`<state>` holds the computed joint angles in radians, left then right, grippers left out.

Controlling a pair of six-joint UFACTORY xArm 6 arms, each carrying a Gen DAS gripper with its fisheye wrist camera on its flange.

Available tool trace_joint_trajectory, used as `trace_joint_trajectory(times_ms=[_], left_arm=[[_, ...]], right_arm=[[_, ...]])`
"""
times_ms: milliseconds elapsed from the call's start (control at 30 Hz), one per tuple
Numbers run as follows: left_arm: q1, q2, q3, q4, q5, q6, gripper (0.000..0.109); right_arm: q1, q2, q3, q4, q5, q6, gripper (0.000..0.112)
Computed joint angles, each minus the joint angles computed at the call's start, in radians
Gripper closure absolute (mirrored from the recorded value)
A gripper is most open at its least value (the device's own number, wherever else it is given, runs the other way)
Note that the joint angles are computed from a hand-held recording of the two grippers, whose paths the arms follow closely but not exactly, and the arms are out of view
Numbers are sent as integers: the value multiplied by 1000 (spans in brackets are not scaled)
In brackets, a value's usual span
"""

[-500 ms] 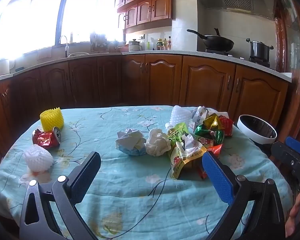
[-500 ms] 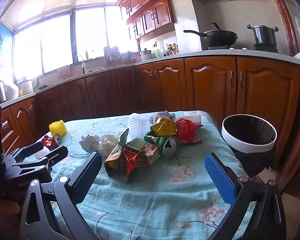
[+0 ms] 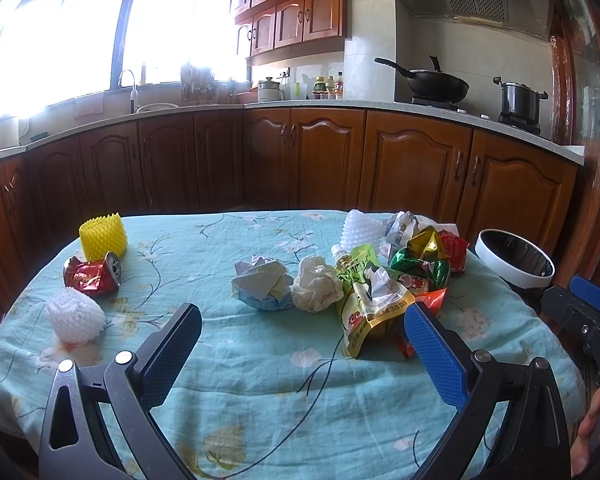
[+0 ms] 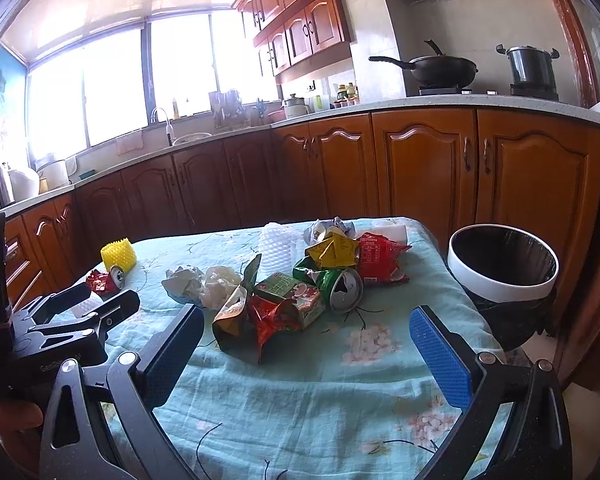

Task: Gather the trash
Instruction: 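Move the right gripper toward the crumpled tissue and red wrapper pile, then grasp the red snack wrapper with the right gripper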

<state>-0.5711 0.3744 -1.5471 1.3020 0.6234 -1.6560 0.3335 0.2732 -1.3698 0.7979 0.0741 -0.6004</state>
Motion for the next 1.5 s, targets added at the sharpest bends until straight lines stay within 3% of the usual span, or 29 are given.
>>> trace_joint_trajectory(times_ms=[667,867,1133,1267,1500], left_arm=[[22,33,-12,-15,-29,-6,7],[52,49,-29,-88,-68,24,8],[137,124,-112,14,-156,-99,12],[169,189,-196,-42,-175,-24,12],[203,360,-414,-304,-164,262,12]], right_arm=[[8,31,-40,78,63,-48,10],[-7,73,-89,22,142,40,24],[-27,165,-201,-32,274,136,49],[-33,215,-262,-61,329,184,56],[-44,302,-378,-102,439,248,64]])
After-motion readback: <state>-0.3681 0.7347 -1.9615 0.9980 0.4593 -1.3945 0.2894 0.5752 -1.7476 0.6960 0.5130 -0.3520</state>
